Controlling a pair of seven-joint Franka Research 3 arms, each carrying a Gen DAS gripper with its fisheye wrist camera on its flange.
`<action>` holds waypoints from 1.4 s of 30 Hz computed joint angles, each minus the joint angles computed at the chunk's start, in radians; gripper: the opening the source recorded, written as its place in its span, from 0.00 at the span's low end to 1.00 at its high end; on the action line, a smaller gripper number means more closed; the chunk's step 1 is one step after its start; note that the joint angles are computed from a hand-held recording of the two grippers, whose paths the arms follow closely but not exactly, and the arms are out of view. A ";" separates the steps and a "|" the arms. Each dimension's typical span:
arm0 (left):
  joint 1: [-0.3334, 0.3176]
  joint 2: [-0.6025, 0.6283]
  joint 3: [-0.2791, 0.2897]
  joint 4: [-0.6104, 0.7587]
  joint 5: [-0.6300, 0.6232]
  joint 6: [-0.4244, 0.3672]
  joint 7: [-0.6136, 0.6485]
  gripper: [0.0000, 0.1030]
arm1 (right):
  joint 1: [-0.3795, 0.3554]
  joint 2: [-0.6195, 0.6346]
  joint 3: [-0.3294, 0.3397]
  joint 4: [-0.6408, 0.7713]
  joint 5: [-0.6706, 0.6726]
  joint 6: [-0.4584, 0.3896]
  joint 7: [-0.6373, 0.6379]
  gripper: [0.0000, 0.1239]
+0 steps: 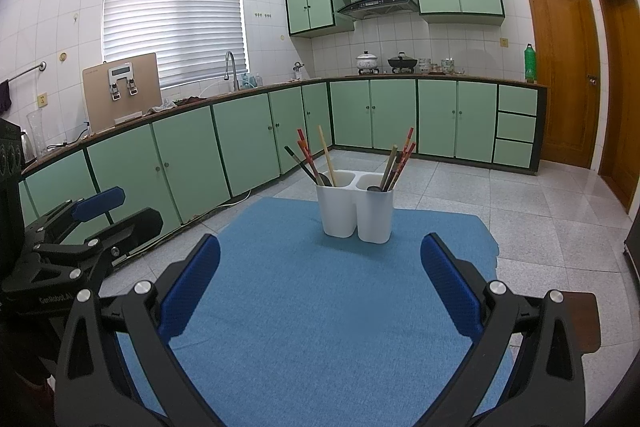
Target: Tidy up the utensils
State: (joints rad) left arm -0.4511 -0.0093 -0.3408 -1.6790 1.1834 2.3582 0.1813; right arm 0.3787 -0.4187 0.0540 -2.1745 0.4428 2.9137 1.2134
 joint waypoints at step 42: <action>-0.016 0.022 0.006 0.039 -0.021 -0.026 0.026 0.94 | -0.005 0.007 0.012 -0.001 -0.023 0.002 0.042 0.79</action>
